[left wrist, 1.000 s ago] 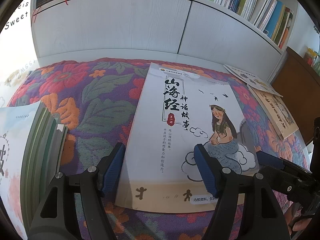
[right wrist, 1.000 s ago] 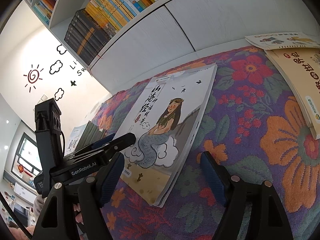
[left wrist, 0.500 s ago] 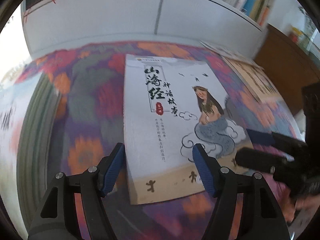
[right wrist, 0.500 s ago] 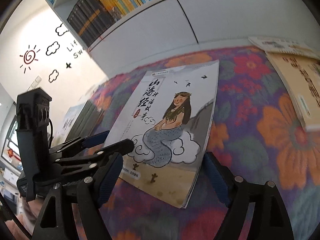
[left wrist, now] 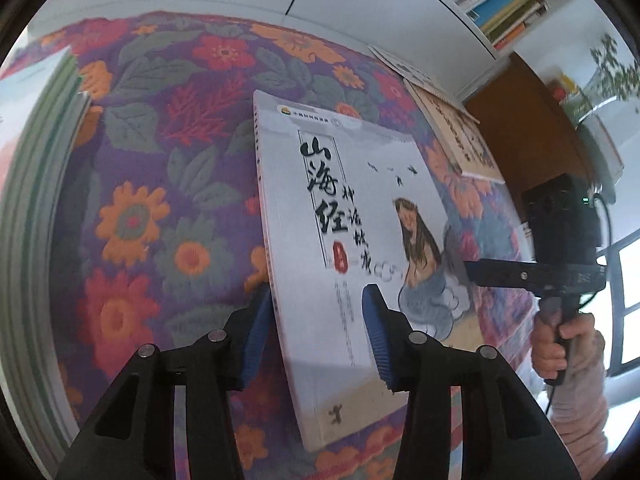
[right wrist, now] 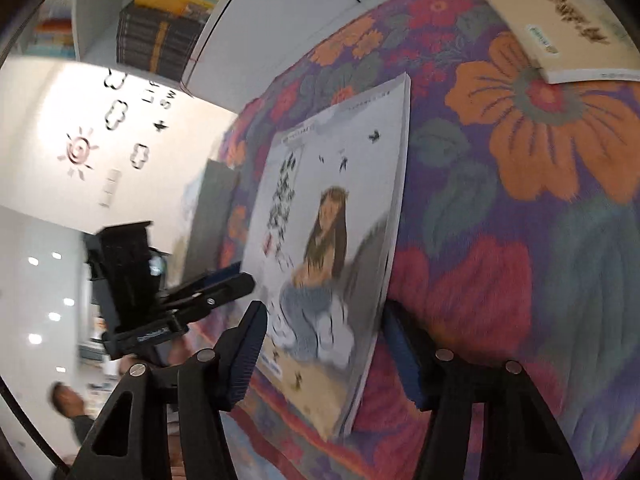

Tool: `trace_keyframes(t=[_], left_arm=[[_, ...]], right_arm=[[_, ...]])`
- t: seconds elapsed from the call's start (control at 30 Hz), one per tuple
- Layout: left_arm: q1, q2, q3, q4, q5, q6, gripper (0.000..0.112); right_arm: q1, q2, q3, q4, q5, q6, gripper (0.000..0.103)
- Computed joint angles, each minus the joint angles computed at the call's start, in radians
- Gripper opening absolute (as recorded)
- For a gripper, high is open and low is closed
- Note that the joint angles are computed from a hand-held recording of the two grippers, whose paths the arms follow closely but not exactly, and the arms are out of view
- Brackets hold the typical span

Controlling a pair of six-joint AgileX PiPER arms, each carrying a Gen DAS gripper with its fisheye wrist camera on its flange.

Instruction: Organize books

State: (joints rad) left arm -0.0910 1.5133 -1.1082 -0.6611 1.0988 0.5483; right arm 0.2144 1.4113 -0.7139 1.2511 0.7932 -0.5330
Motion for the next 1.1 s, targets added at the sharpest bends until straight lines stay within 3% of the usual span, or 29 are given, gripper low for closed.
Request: trace_keyframes(t=[0.17,0.23,0.37,0.57,0.77,0.93,1.1], left_arm=[[0.020,0.049,-0.035,-0.046,0.030,0.023,0.037],[0.009,0.054,-0.048,-0.015,0.020,0.015,0.027],[-0.005,0.065,-0.063,0.004,0.001,-0.005,0.026],[-0.054,0.028,-0.031,0.048,-0.089,-0.041,0.026],[-0.023,0.055,-0.051,0.010,-0.049,-0.038,0.026],[-0.046,0.066,-0.109,0.072,0.008,-0.131,0.025],[-0.054,0.028,-0.119,0.063,0.043,-0.122,0.025]], right_arm=[[-0.015,0.054,-0.056,-0.030,0.019,-0.003,0.044],[-0.012,0.060,-0.064,-0.042,0.002,-0.001,0.040],[0.008,0.030,-0.036,-0.083,-0.056,0.040,0.015],[-0.020,0.017,-0.006,-0.056,-0.038,0.019,0.014],[-0.029,0.014,0.014,-0.006,-0.040,-0.016,0.014],[0.103,-0.042,-0.049,-0.255,-0.148,0.292,0.017],[0.214,-0.104,-0.114,-0.508,-0.155,0.562,0.017]])
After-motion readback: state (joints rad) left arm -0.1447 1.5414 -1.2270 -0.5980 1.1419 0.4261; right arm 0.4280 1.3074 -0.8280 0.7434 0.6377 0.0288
